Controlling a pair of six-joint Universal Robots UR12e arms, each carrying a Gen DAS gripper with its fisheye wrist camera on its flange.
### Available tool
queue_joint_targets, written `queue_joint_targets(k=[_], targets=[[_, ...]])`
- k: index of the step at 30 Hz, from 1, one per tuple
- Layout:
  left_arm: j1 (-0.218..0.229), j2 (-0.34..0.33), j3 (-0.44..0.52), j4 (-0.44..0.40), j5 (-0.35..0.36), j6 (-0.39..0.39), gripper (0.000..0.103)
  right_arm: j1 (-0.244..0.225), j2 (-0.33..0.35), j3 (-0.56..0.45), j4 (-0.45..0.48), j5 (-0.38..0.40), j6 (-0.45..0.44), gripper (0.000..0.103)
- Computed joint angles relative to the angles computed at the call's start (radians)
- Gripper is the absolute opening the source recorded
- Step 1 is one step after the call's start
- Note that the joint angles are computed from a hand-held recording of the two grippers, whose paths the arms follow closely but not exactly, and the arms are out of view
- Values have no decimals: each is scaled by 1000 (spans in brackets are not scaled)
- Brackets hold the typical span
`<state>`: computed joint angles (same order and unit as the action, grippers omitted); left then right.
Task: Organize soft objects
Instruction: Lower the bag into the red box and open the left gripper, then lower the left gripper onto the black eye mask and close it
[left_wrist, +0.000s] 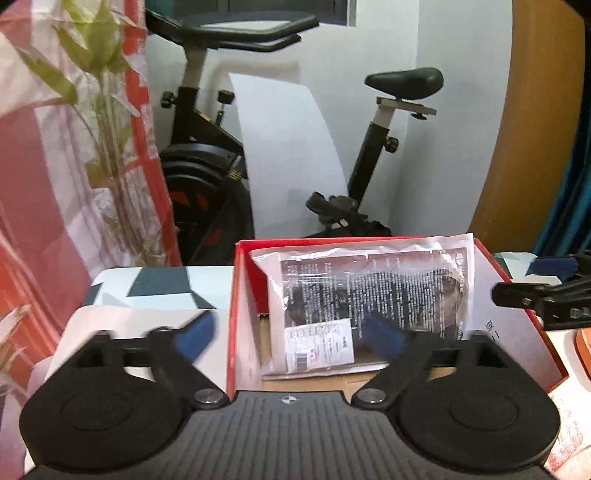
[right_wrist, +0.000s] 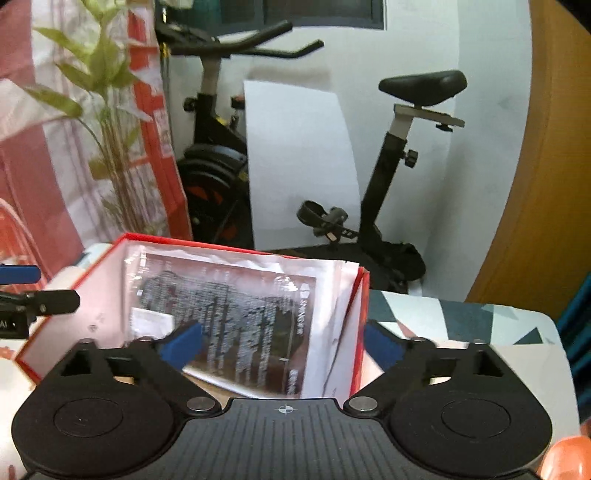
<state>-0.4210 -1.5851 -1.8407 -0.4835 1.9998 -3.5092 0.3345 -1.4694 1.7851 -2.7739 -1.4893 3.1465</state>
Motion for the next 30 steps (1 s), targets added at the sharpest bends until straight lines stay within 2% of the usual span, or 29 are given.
queue_joint_targets(k=[1,9,14,20,23,28,30], targets=[[-8,4,-4,0,18,-6,103,-1,-10,14,-20,9,0,103],[-59,55,-49,-30,76,-48,103,7,-88,108,-104,33,-30,103],[-121,74,-77,-68,176,-104,103,20,-135,174,-139,36,-47,103],[-175,111,-126,-147,185,-238,103,14,-191,266,-171,65,39,103],[-192,125,-148,-170,179,-310,103,9,-208,304,-180,76,44,103],[-205,124,-171,-179,172,-338,102,-1,-226,361,-193,99,65,102],[-209,122,-175,-190,175,-349,101,-6,-228,381,-198,109,88,97]])
